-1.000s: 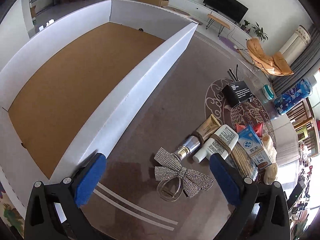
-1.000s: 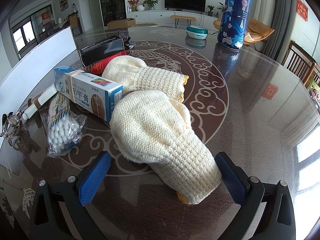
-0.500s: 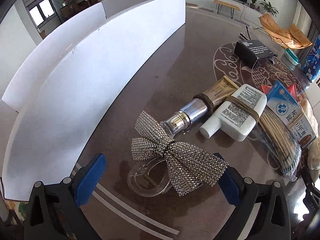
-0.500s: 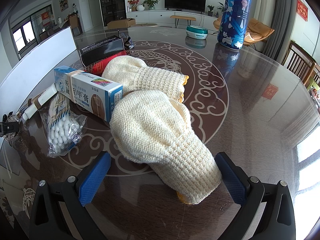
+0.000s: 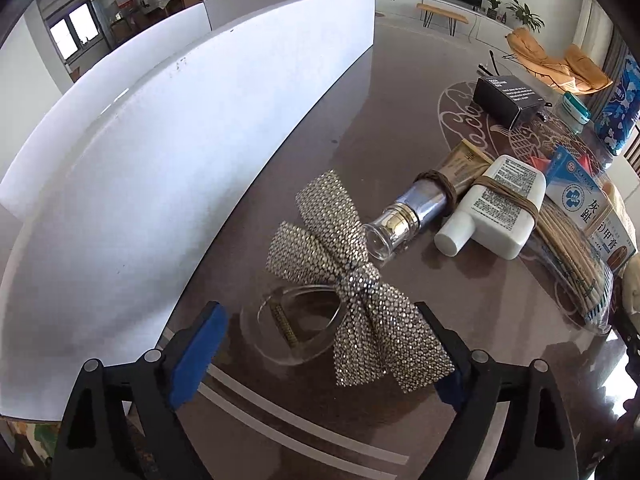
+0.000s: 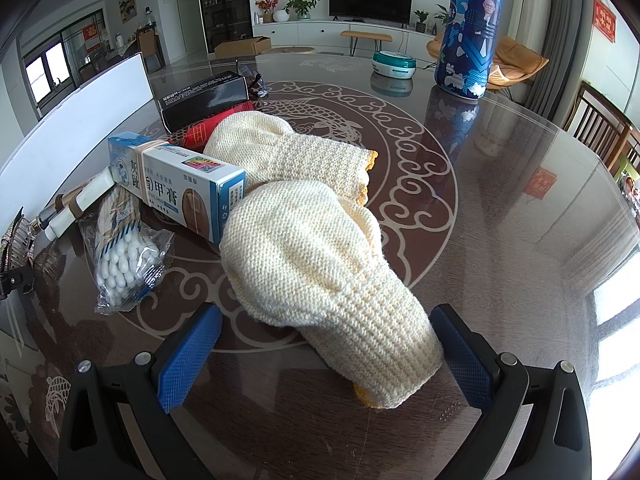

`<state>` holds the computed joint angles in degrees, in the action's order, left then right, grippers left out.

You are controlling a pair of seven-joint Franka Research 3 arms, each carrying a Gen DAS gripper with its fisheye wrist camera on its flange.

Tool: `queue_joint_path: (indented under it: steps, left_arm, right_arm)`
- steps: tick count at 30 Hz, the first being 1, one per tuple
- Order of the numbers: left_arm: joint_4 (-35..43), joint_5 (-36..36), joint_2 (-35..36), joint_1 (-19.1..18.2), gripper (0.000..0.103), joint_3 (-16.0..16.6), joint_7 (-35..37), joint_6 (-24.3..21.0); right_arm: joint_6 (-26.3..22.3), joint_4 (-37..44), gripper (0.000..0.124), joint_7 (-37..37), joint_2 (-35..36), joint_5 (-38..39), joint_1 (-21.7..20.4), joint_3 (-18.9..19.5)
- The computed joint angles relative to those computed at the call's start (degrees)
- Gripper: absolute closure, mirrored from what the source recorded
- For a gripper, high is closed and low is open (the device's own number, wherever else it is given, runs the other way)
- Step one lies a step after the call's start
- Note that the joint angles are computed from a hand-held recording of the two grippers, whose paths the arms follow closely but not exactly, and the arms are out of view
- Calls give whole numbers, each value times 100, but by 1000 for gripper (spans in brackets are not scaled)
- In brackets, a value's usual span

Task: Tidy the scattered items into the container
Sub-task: 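Close the left gripper on the rhinestone bow clip and lift it, then carry the bow clip toward the tray with the left tool while the right tool grasps a cream mitten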

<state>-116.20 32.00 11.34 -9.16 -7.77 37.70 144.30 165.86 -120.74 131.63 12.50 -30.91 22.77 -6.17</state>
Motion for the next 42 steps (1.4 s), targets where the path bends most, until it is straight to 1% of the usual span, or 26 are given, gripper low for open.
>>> queue_joint_path:
  steps: [2,4,5,6,7,8,11,16,23,25,27,30,33,34,36,38,40,42]
  left_arm:
    - [183,279,128,-59,9,56,-61,-79]
    - [288,541,237,-77,9,100,-19,49]
    - [283,602,258,-60,13,109,46,201]
    - [247,618,256,-32,23,109,124,382]
    - [203,597,245,1,27,101,224,553]
    - [193,610,243,-4,31,103,282,612]
    - [154,643,236,-31,33,103,412,753]
    - [98,838,243,-131,33,132,365,966]
    - [18,591,234,-152,34,56,643,1229]
    - [-44,445,214,-128,34,1,818,1372]
    - [-166,151,179,-60,34,-117,1180,1614]
    - [-405,-806,121,188,34,-481,2234,1975]
    - [-593,-1408,33,244,33,-588,2790,2123]
    - [-645,-1614,5,273,34,-612,2936,2160]
    - [-702,-1818,-38,255,33,-567,3055,2194]
    - [-668,-1860,-39,204,33,-482,3074,2112]
    - [-578,-1975,3,217,33,-469,3210,1993]
    - [-536,-2114,21,255,33,-478,3382,1915]
  right_arm:
    - [-1,2,21,-4,2,4,0,0]
    - [-1,0,21,-4,0,3,2,-1]
    - [-1,0,21,-4,0,4,2,-2]
    - [-1,0,21,-4,0,4,2,-2]
    - [-1,0,21,-4,0,4,2,-2]
    - [-1,0,21,-6,0,6,1,-1]
    - [0,-2,21,-6,-1,5,2,-2]
    - [0,-3,21,-7,-3,5,1,-1]
    - [0,-4,21,-9,-5,7,-1,0]
    - [-1,-4,21,-11,-5,8,-2,1]
    - [-1,-4,21,-11,-5,8,-2,1]
    - [0,-6,21,-13,-7,9,-3,2]
    - [40,-20,21,-62,-8,72,-33,24]
    - [69,-41,21,-174,-19,157,-74,63]
    - [65,-58,21,-695,-35,581,-244,256]
    - [13,-53,21,-1257,-57,1051,-379,420]
    - [21,-21,21,-1647,-79,1387,-438,489]
    - [-119,129,21,-2078,-52,1800,-513,592]
